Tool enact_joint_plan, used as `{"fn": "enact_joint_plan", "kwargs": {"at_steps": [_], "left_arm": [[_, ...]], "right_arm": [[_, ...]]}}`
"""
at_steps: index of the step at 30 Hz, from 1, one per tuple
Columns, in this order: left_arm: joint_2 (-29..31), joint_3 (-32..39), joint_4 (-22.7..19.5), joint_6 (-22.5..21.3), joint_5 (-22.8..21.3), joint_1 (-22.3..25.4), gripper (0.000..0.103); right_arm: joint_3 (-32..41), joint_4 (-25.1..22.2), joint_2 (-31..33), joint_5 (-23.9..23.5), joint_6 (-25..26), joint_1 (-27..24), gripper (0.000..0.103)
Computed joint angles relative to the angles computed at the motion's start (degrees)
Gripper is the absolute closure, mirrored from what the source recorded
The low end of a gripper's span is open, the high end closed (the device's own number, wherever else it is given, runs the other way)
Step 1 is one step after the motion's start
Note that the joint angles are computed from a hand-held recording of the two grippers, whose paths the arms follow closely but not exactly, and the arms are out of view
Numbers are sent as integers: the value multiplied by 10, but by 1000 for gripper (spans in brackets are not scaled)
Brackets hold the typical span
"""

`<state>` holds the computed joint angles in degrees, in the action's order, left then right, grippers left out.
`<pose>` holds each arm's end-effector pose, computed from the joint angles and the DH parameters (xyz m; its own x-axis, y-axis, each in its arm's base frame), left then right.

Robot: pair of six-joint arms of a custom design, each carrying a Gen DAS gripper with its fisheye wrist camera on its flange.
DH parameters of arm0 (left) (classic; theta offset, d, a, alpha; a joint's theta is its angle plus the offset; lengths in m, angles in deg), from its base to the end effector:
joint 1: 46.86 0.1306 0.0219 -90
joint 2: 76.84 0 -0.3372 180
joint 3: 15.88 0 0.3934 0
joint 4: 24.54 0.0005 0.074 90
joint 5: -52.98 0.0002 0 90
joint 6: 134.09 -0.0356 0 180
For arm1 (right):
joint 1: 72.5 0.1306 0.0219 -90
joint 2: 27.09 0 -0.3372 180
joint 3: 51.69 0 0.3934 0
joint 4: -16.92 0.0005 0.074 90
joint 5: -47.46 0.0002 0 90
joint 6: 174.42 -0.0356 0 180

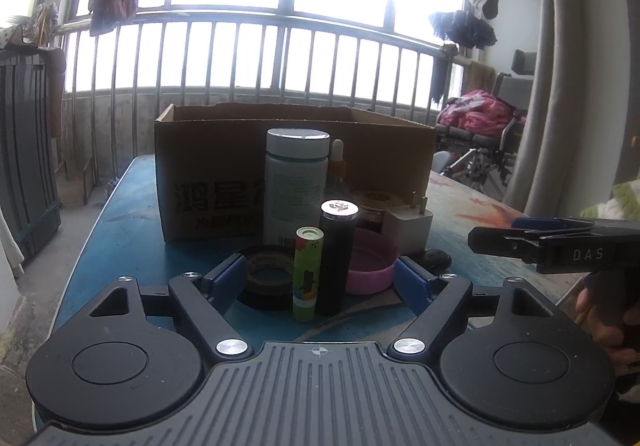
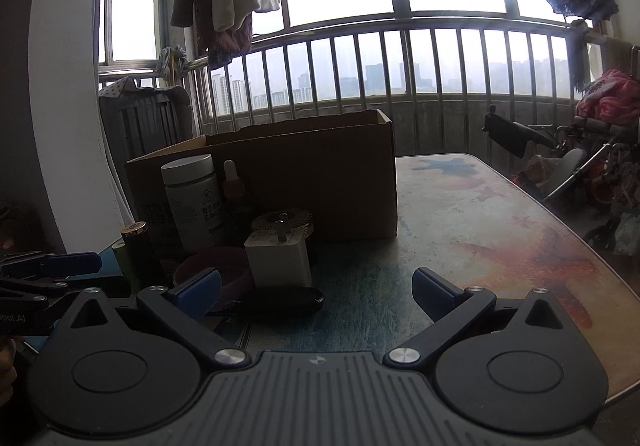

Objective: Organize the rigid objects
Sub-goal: 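Move the right gripper to the green-and-yellow glue stick and close on it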

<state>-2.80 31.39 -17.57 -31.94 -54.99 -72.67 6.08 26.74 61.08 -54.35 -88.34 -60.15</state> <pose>0.3483 -0.1568 0.2409 -0.3303 -0.0627 -0.9418 0.0852 0.9917 -0.0959 0.4404 0.1034 0.2301 -0.3697 -0.0124 -0.9291 -0.3721 0.9182 0.1358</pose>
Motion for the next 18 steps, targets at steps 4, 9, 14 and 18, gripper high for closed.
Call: {"fn": "enact_joint_plan", "kwargs": {"at_steps": [4,9,14,18], "left_arm": [[-6,-13,36,3,-1,2,33],[0,-11,38,16,39,15,49],[7,-8,43,-1,30,11,61],[4,-7,26,12,14,19,72]], "right_arm": [[-4,5,-6,-21,-6,-2,2],[-9,20,-11,-52,-14,-4,8],[3,11,-2,-102,-44,-10,26],[5,26,2,-140,-64,-14,33]]}}
